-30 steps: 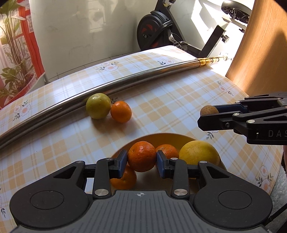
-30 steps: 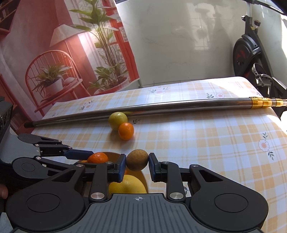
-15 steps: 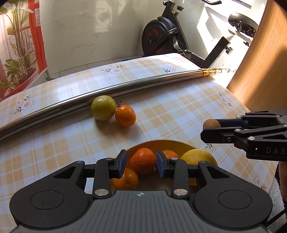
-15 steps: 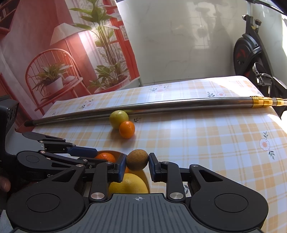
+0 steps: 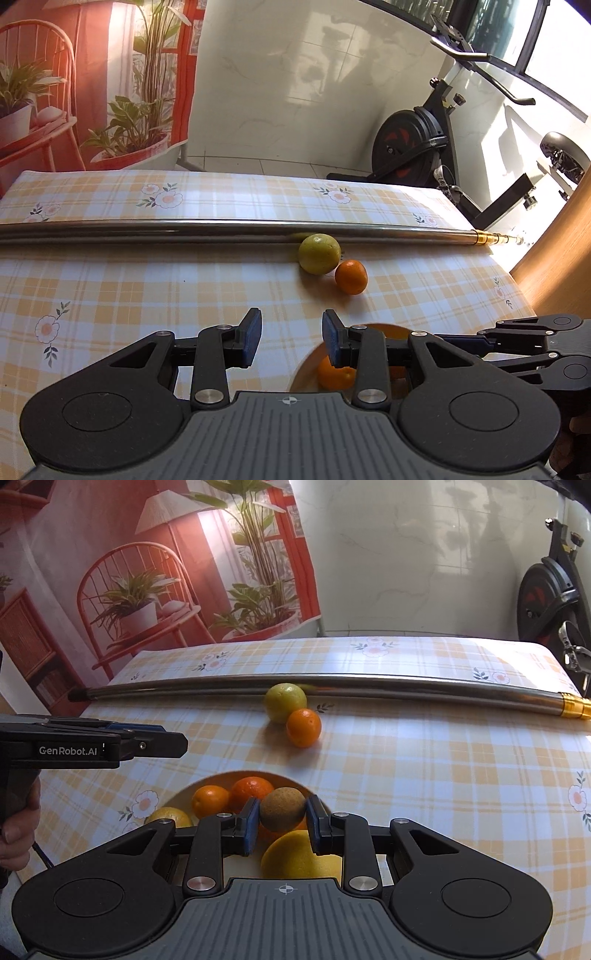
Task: Organize fruits
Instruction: 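Lower the kiwi onto the white plate and open the right gripper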
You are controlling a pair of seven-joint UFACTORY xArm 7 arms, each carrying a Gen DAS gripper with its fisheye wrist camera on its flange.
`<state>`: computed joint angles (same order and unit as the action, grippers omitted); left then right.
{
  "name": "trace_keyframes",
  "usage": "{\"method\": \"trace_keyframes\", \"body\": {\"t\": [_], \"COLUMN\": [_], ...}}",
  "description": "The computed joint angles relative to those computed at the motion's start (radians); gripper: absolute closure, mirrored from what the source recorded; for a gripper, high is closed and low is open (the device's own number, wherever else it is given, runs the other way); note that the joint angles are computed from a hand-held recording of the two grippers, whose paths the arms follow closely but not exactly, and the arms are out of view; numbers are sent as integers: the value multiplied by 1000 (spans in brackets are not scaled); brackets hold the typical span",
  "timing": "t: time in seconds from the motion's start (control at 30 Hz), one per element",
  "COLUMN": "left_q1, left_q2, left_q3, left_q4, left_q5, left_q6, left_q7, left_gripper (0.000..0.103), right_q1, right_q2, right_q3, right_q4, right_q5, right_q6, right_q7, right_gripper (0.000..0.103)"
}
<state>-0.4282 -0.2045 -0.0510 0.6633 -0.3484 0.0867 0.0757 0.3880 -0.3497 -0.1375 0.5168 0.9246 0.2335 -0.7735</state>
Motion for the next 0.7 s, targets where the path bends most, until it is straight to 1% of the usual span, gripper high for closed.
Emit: {"method": "trace_keyframes", "body": {"t": [0.03,0.13,0.2,0.33,0.5,0.57,0.7], "left_q1": [25,69,77,60,18,7,-8], "left_q2": [-11,-39,-49,-58,-54,-53,-51], "left_q3": [-16,-33,-29,-9,28,36,48], "left_q4": [-11,-32,-45,-56,-68,-71,-71], "left_q5": [21,69,88,104,93,87,78], "left_q6": [-3,-4,-16,-30,-50,-53,-52], "left_q7": [-28,-88,-108,-124,-109,-102,-90], "left_gripper": [65,65,65,65,65,65,65], "right_q1": [-4,-7,-12,-47,-74,-86,-98], "right_q2": [6,20,40,84,136,148,165], "right_q3": [11,35,50,104,129,137,143], "right_q4": [5,27,45,79,120,128,141], "right_q5": [-18,-66,-92,-178,-227,-242,-237], "right_q6": [9,53,90,127,159,162,171], "right_q7": [10,28,35,95,117,124,119], "right_gripper": [78,79,78,79,79,79,78]}}
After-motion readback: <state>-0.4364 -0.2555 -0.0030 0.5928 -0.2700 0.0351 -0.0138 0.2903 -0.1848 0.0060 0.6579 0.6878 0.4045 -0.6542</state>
